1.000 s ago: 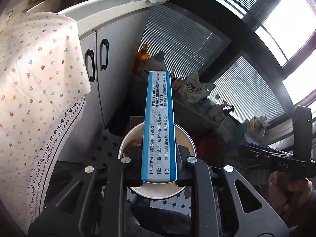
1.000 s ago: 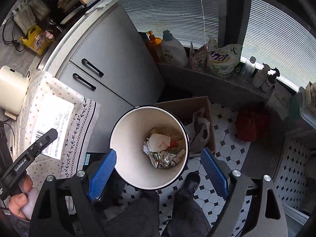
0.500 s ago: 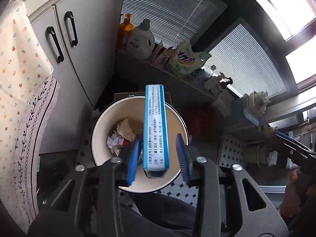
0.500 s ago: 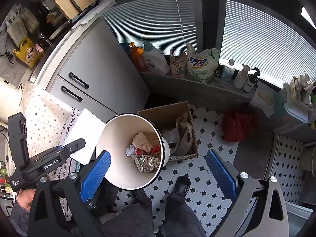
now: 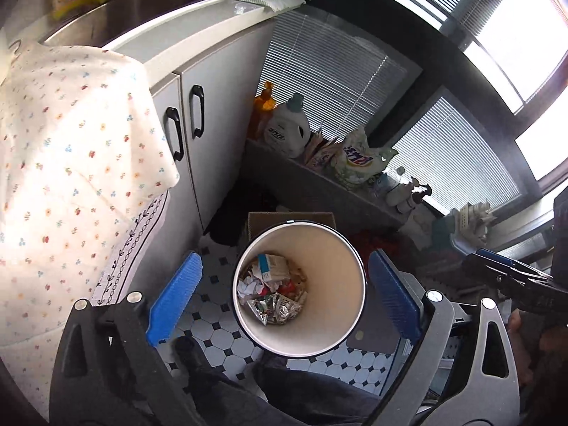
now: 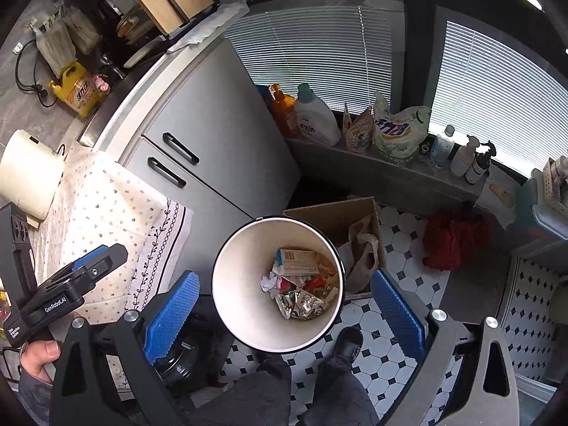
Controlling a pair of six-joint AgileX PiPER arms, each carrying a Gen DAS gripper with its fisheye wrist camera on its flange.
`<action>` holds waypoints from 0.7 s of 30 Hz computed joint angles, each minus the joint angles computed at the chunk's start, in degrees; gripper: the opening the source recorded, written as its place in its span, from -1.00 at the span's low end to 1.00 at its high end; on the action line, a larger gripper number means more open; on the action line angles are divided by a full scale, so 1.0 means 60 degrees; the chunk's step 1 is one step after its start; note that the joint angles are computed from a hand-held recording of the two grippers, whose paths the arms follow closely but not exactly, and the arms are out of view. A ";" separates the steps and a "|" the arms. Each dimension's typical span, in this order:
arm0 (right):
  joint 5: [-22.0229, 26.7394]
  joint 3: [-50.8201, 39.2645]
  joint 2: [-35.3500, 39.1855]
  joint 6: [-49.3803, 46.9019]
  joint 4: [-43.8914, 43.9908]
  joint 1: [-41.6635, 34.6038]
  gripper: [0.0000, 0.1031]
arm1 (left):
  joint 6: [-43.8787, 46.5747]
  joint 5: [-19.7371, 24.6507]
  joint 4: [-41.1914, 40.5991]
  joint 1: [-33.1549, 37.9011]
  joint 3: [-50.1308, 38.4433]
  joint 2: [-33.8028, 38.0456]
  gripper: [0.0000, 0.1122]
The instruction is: Collect trash
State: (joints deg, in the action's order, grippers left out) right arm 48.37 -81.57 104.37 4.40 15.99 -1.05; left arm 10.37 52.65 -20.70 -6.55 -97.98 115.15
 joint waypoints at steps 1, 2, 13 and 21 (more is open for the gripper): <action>0.0087 -0.0188 0.0051 0.0064 -0.0017 0.0136 0.85 | 0.0020 0.0046 -0.0026 0.0146 0.0040 -0.0121 0.69; 0.0174 -0.0371 0.0096 0.0132 -0.0051 0.0277 0.85 | 0.0065 0.0097 -0.0061 0.0299 0.0085 -0.0255 0.69; 0.0876 -0.2223 0.0282 0.1018 -0.0623 0.1673 0.85 | 0.0843 0.0608 -0.0347 0.1834 -0.0109 -0.1653 0.73; 0.1687 -0.3939 0.0360 0.2597 -0.1670 0.2723 0.85 | 0.2148 0.1691 -0.0898 0.3127 -0.1158 -0.2044 0.73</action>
